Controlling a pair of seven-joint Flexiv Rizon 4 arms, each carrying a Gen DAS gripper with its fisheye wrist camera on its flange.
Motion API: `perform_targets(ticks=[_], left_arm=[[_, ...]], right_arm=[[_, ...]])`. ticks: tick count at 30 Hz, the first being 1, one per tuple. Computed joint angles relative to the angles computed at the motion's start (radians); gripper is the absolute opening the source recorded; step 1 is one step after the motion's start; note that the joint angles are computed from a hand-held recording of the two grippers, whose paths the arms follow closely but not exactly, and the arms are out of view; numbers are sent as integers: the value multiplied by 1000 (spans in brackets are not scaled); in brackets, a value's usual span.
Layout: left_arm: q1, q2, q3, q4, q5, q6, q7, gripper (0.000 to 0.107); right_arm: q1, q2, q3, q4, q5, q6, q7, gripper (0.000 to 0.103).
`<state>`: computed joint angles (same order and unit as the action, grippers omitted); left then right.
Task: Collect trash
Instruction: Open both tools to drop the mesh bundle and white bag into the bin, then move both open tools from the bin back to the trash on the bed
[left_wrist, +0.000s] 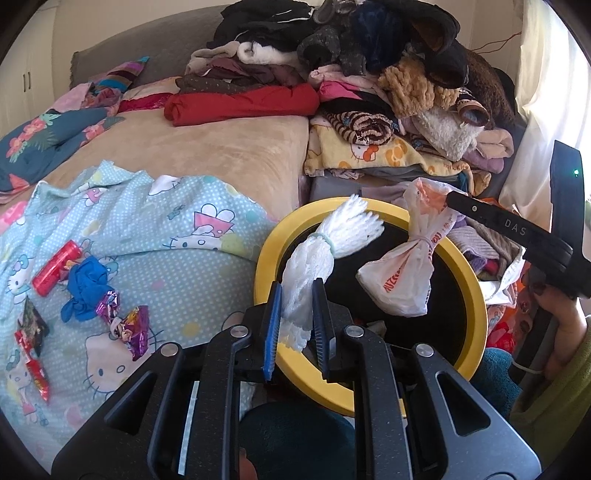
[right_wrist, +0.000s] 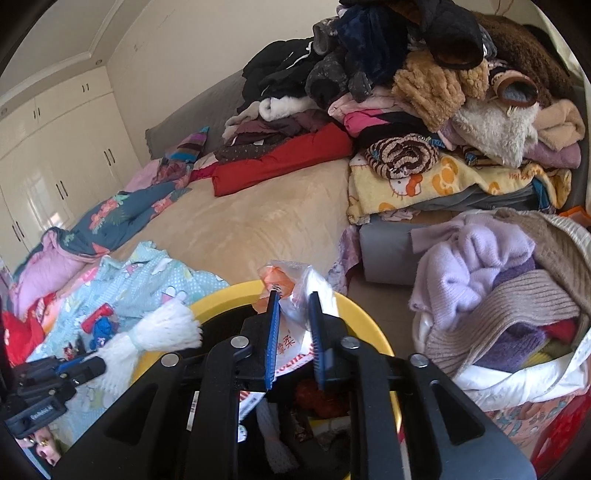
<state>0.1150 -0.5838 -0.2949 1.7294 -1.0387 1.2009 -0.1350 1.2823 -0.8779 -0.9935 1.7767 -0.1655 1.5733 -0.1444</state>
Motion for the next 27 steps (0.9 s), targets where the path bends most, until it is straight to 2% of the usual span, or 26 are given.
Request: perform_targets(ticks=[1,4,5,6,8,10,18,27], left_arm=[[0,-1,-2,0,-6,6,3,17],[-2,-5,-5,0,-15,26,1,48],[0,-6,-8,0,-20,29,0,55],[1,-6,-10,0,-28,38,1,58],[1,-8,-17,2,-46,66,9,82],[10,-7,-32,3,-81,88,27,91],[16,-6,-26,-10,-129,111,27,92],[21,-4,-19,-24,-185,114,47,92]], right_arm=[[-5,2,6,1,6,10,3,26],[0,0,2,2,19,7,11,42],[3,-3,-2,2,21,8,15,49],[6,-6,-7,2,27,12,22,52],[2,-8,-2,-5,33,17,27,53],[5,-11,-5,-13,32,10,28,56],[-2,-10,2,-47,-13,-18,37,67],[-12,-12,8,-98,-67,-30,46,72]])
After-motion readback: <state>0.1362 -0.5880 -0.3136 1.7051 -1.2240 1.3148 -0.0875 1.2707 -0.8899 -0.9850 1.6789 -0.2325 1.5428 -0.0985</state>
